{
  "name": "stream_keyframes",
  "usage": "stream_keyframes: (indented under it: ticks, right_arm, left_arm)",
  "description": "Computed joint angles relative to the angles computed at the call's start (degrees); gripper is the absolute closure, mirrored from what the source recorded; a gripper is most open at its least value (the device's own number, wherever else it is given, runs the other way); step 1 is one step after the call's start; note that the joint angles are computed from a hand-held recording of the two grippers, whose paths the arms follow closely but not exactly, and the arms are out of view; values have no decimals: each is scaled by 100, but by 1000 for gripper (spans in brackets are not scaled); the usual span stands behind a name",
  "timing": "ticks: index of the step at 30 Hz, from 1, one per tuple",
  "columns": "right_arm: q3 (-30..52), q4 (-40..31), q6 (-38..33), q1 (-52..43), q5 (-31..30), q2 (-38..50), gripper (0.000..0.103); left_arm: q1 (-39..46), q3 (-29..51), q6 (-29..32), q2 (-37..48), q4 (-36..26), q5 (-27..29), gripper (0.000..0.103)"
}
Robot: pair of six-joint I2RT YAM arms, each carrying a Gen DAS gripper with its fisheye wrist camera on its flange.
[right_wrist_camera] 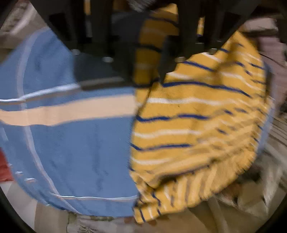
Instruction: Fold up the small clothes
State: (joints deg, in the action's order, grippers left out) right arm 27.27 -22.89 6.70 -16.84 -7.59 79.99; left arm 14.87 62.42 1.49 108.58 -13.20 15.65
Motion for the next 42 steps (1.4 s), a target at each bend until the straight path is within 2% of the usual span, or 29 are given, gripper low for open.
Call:
stream_keyframes:
  ticks: [4, 6, 8, 10, 12, 14, 15, 19, 21, 24, 28, 29, 30, 31, 32, 36, 42]
  right_arm:
    - [121, -636, -132, -159, -214, -947, 74]
    - [325, -691, 73, 205, -410, -1082, 74]
    - [624, -412, 544, 992, -730, -800, 73]
    - [1043, 62, 855, 1959, -969, -190, 69]
    - [1689, 618, 1122, 3035, -1151, 701, 59]
    - [2523, 971, 1193, 3898, -1192, 1646, 43]
    - [2987, 1035, 1145, 4328, -1112, 2086, 42]
    - [4889, 852, 699, 5671, -696, 3789, 40]
    - [5920, 490, 277, 6139, -482, 4605, 40]
    - [6829, 128, -299, 6576, -26, 5350, 40]
    - [7458, -190, -750, 6742, 553, 5920, 40]
    - [7650, -281, -769, 6730, 602, 6054, 47]
    - [7794, -374, -704, 6667, 498, 6120, 60]
    - [7938, -555, -614, 6572, 351, 6138, 89]
    - [8183, -771, -458, 6486, 232, 6211, 92]
    - [7970, -401, 277, 6113, -50, 5760, 93]
    - [5914, 797, 1456, 4846, 36, 3941, 93]
  left_arm:
    - [783, -134, 1, -194, 12, -109, 64]
    - [1094, -145, 55, -182, 53, -275, 64]
    - [1451, -111, 121, -96, 42, -256, 64]
    - [1756, -93, 169, -30, 28, -116, 64]
    - [2005, -67, 220, 43, 39, -8, 64]
    - [2247, 4, 309, 146, 54, 81, 64]
    - [2378, 21, 344, 178, 79, 105, 64]
    - [2854, 150, 497, 329, 41, 243, 64]
    - [3089, 221, 584, 432, 5, 299, 64]
    - [3371, 370, 677, 637, -87, 369, 64]
    - [3546, 550, 698, 842, -137, 417, 64]
    - [3547, 611, 678, 890, -164, 454, 64]
    - [3528, 663, 649, 926, -178, 478, 64]
    - [3501, 703, 631, 948, -184, 489, 64]
    - [3469, 741, 613, 965, -187, 511, 64]
    - [3244, 869, 571, 948, -224, 656, 64]
    - [2608, 1058, 488, 905, -298, 802, 63]
